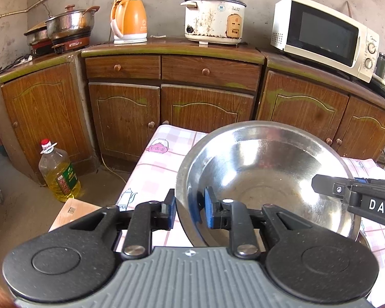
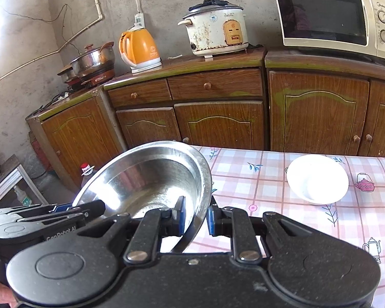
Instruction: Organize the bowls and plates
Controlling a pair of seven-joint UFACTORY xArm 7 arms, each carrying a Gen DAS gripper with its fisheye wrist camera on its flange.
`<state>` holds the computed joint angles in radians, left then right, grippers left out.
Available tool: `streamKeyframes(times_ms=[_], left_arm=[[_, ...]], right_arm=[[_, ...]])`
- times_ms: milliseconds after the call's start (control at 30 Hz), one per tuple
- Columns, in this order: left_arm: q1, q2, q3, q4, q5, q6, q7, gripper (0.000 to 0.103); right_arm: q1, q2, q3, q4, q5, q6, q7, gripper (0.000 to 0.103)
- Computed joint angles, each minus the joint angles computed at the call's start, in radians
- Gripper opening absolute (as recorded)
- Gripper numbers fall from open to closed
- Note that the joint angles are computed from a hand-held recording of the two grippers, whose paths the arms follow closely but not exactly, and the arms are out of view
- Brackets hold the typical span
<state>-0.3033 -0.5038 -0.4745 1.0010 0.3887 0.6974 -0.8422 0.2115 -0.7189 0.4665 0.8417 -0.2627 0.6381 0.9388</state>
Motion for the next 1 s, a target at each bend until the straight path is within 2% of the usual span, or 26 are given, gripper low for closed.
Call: streamKeyframes(times_ms=[267,1000], left_arm=[[-0.011,-0.043,-0.015,-0.027,-0.003,0.036,-0.002,0.023],[-0.019,-0.14,-0.046,-0.124,-0.036,0.054,-0.011,0.025]], right_arm=[[0.019,-0.043,0.018,-0.034,0.011,0.014,0.024,0.022],[0.05,-0.105,0.07,-0.094,0.008,0.037,0.063,0.022]])
